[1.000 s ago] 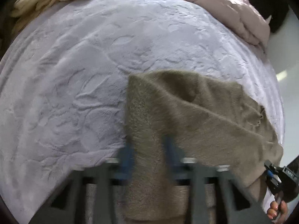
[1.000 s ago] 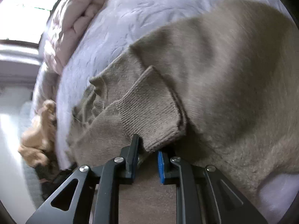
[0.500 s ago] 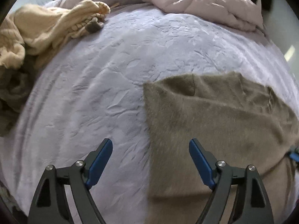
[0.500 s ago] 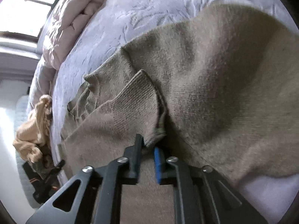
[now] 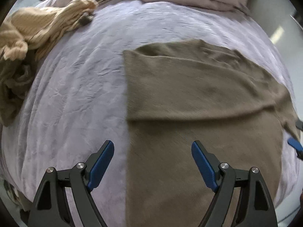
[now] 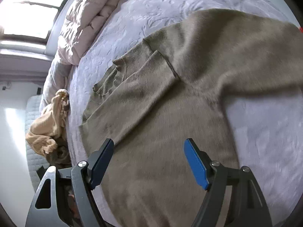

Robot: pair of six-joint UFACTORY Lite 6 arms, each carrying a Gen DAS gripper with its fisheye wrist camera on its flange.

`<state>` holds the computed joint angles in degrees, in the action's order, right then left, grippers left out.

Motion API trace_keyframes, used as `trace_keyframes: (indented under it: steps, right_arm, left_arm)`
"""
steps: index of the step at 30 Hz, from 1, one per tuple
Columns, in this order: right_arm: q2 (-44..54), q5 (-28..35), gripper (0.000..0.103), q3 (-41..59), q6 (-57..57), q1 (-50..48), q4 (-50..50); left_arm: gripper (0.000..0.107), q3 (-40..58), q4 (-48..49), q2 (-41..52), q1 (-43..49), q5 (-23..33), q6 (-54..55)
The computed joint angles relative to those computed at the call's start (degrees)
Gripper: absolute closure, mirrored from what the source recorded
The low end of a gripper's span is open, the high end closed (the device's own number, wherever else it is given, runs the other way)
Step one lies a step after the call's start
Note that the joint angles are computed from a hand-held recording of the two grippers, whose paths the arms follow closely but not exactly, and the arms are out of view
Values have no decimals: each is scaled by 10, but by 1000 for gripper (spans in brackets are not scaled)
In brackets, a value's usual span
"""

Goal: Fold small clothes

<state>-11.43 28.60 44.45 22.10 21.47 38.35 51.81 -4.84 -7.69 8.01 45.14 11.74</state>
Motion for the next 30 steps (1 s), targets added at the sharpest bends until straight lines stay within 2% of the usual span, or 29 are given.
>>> trace_keyframes:
  steps: [6, 15, 20, 24, 30]
  right_arm:
    - [-85, 10, 23, -54, 65, -6, -26]
    - [-190, 32, 23, -126, 64, -66, -31]
    - [-258, 45, 23, -196, 30, -133, -7]
    - [-299, 69, 23, -247, -40, -209, 24]
    - [-328, 126, 20, -291, -231, -357, 96]
  left_arm:
    - [22, 7, -4, -55, -71, 52, -33]
    - [22, 29, 24, -33, -172, 63, -108]
    - [22, 33, 35, -13, -220, 63, -152]
    - [22, 48, 48, 12, -267, 54, -186]
    - [22, 92, 50, 82, -341, 23, -235]
